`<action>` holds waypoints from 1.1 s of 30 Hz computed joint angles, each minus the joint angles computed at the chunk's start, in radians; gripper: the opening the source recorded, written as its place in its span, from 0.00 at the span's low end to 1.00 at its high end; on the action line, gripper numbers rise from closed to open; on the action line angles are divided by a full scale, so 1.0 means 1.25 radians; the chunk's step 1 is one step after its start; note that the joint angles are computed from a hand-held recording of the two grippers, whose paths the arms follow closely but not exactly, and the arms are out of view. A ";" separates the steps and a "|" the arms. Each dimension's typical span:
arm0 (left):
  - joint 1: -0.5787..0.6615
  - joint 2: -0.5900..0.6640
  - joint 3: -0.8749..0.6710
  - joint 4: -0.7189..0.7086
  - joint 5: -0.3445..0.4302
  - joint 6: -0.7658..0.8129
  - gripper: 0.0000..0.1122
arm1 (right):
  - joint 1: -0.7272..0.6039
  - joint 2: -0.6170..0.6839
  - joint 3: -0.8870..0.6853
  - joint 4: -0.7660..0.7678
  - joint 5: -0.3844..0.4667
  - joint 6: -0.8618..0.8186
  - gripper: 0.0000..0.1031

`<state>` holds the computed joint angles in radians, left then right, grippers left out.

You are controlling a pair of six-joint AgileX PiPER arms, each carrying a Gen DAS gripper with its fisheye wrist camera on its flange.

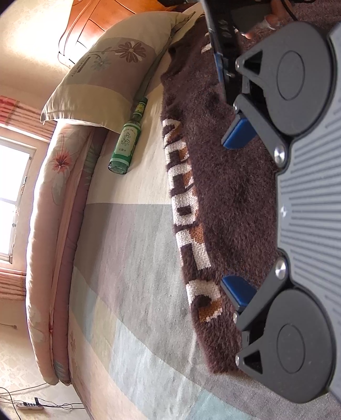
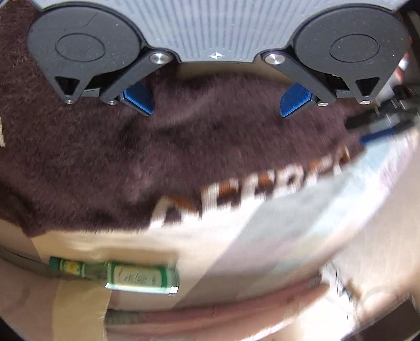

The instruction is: Fold clothes

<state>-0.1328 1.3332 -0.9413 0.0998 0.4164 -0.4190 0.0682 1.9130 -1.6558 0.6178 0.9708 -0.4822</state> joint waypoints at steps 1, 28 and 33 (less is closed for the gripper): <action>0.001 0.000 0.000 0.000 0.000 0.000 0.91 | -0.006 0.003 0.000 0.018 0.002 0.008 1.00; 0.013 -0.002 0.006 -0.002 0.000 -0.010 0.91 | 0.027 0.002 0.016 -0.022 0.028 -0.004 1.00; 0.018 -0.004 0.009 -0.005 -0.001 -0.007 0.91 | 0.035 0.065 -0.069 -0.033 0.059 0.063 1.00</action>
<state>-0.1105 1.3287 -0.9298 0.0933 0.4156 -0.4275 0.1119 1.9941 -1.7416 0.5760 1.0443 -0.4033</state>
